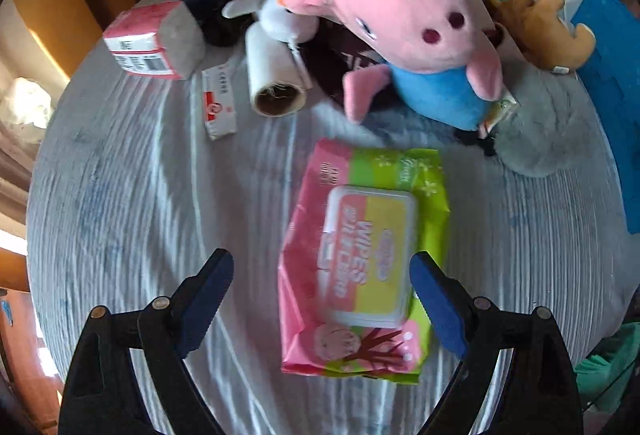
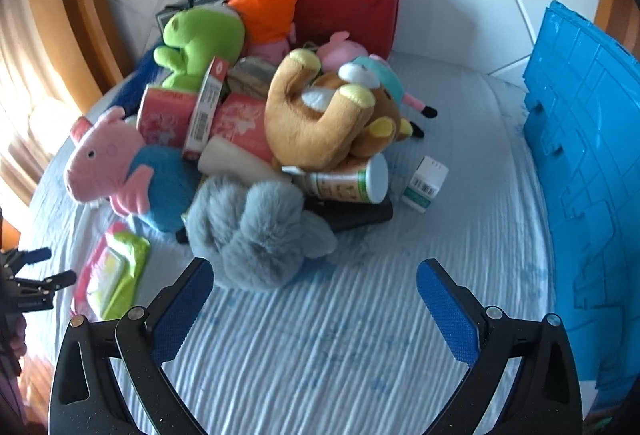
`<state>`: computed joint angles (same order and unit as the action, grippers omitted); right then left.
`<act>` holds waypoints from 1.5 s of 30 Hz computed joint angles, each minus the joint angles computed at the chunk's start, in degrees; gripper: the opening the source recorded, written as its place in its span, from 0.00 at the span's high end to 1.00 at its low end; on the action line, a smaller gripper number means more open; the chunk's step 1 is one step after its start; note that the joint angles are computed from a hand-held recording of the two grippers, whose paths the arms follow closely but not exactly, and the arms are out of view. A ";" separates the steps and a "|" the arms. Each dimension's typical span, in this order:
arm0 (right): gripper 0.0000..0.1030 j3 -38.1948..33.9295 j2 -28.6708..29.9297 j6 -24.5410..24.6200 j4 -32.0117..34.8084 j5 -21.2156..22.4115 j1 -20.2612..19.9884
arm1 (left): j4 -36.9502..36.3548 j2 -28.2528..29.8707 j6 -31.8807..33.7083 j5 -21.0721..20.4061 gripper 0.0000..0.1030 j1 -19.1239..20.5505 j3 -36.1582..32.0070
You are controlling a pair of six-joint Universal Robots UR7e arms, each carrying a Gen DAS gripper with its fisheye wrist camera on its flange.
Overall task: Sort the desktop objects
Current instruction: 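Grasp the WIPES pack with the left gripper while the right gripper grasps the grey bunny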
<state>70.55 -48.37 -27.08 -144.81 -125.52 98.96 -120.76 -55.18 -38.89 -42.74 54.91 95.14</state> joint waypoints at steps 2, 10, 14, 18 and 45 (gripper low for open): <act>0.00 0.17 -0.25 -0.49 0.44 -0.12 -0.37 | 0.72 2.03 0.58 -2.30 0.12 0.76 -1.88; 0.00 -1.03 0.25 0.40 3.66 -0.41 -1.86 | 6.26 7.56 -2.93 -2.41 0.00 2.99 -7.56; 0.00 -4.97 3.22 -0.35 7.70 0.22 -1.49 | 4.60 7.19 -4.56 -1.98 0.02 3.03 -6.91; 0.07 -10.38 7.65 -2.17 8.36 -0.67 -0.21 | 4.39 5.28 -7.08 -0.95 0.12 2.33 -4.64; 0.06 -1.29 1.88 0.96 16.98 2.53 -2.38 | 7.78 3.78 -11.37 -1.03 0.00 2.84 -5.31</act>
<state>69.26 -46.49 -26.11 -127.83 -122.99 96.59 -112.98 -51.40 -50.26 -43.77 57.76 89.83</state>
